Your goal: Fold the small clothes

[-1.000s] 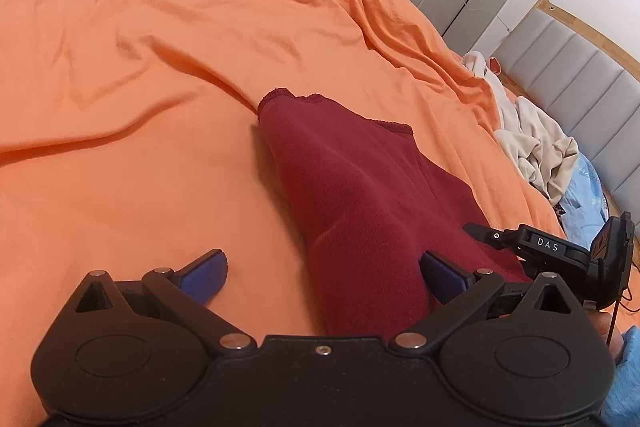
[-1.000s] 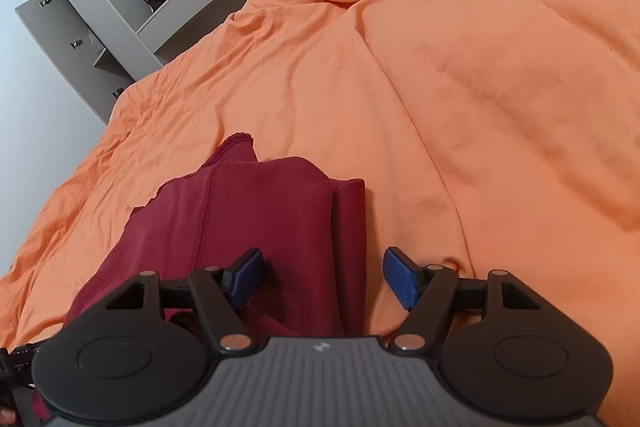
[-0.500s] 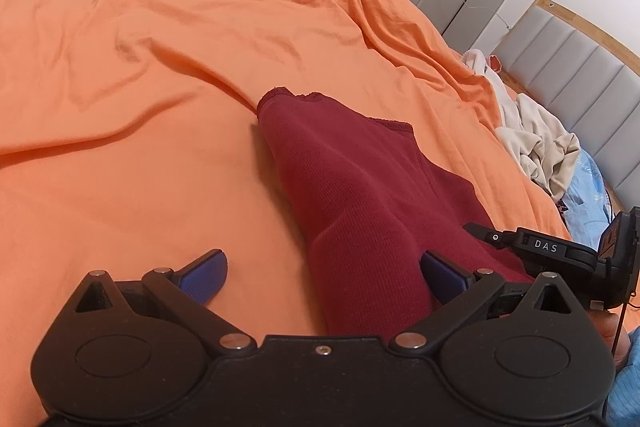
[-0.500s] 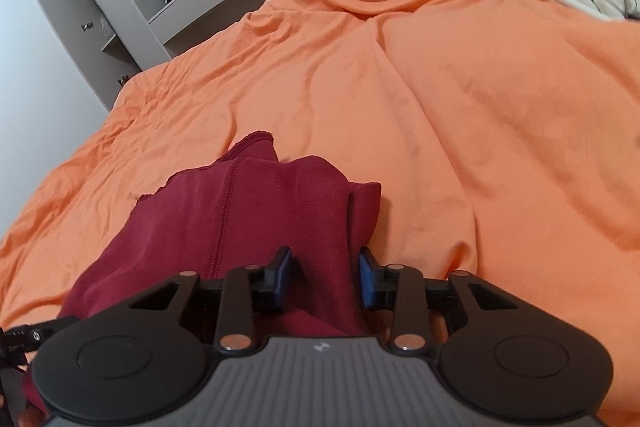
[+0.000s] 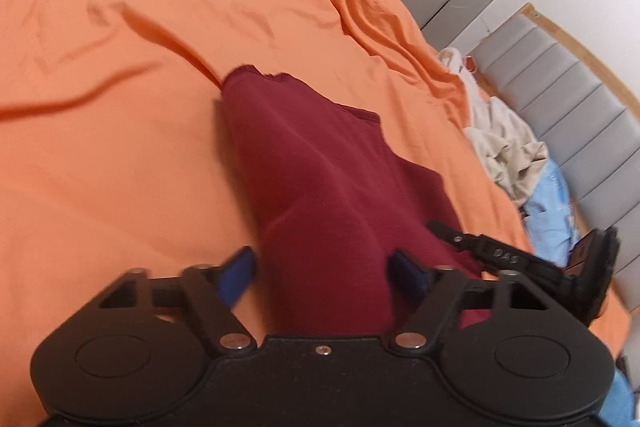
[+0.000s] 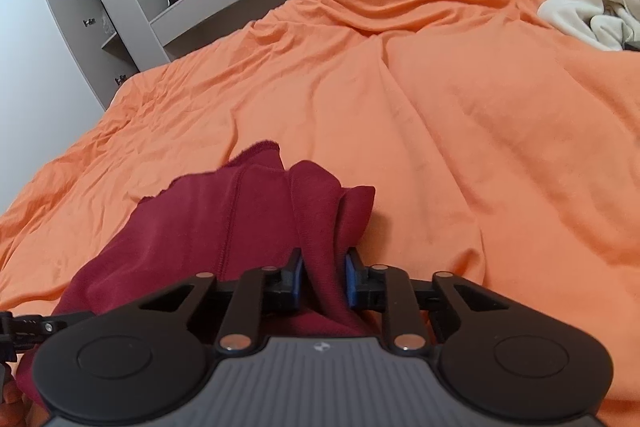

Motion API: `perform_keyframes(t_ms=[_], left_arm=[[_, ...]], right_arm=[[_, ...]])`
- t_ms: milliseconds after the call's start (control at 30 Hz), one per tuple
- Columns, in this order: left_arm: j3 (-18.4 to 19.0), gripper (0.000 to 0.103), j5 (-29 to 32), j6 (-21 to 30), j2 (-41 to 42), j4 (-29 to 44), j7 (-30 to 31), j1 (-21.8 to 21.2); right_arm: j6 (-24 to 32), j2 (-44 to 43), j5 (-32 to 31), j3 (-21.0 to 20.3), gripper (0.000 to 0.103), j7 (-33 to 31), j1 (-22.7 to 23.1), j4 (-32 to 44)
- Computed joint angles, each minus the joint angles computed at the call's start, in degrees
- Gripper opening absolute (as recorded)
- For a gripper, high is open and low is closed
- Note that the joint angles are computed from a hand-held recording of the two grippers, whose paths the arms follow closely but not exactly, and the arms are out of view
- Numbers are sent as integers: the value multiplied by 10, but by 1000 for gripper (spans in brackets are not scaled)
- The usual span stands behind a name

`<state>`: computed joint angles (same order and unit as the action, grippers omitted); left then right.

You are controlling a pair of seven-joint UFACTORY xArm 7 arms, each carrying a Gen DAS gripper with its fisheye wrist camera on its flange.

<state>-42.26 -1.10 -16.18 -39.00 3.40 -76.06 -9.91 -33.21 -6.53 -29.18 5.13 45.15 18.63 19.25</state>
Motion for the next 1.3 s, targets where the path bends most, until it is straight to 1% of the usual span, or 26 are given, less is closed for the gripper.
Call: perform_keyframes(t_ms=[33,67,200,267,300,400,467,567,733,867,1000,1067,1133,1233,1300], left_arm=[[-6,58,-3,0,-2,1,-5,2],[-14,52,-5,11,-11,4,-9,4],[-35,38,20,89,-63,26,-18,7],[-36,34,38,126,-97,35,-22,5],[-31,33,49,141,-113,37,-20,0],[-11,32,80,191,-163,41,-13,-21],[1,32,102,248,-206,45,-8,-41],[21,32,134,335,-272,45,3,-78],[57,32,176,455,-349,42,15,-138],[72,32,186,531,-380,35,21,-189],[89,33,180,570,-391,15,18,-232],[96,33,178,581,-397,3,14,-248],[101,34,178,591,-400,-5,10,-260],[109,36,179,602,-398,-10,6,-270],[109,39,183,605,-390,-8,4,-270]], right_arm=[[-3,-7,11,4,18,-6,1,-3],[-6,-14,18,7,17,-11,2,-6],[-38,-45,83,31,15,-64,13,-20],[-45,-62,103,39,15,-81,25,-21],[-47,-67,109,41,15,-85,32,-20],[-67,-62,149,62,15,-106,51,-11],[-85,-49,185,81,15,-131,62,-3],[-105,-24,210,93,15,-145,80,13],[-83,6,202,96,15,-136,104,37],[-50,24,234,109,15,-166,117,50],[-18,37,261,110,15,-179,123,58],[-9,40,258,107,16,-168,124,57],[-3,45,245,101,17,-151,122,59],[9,44,258,104,20,-159,123,59],[19,42,269,107,24,-165,125,59]])
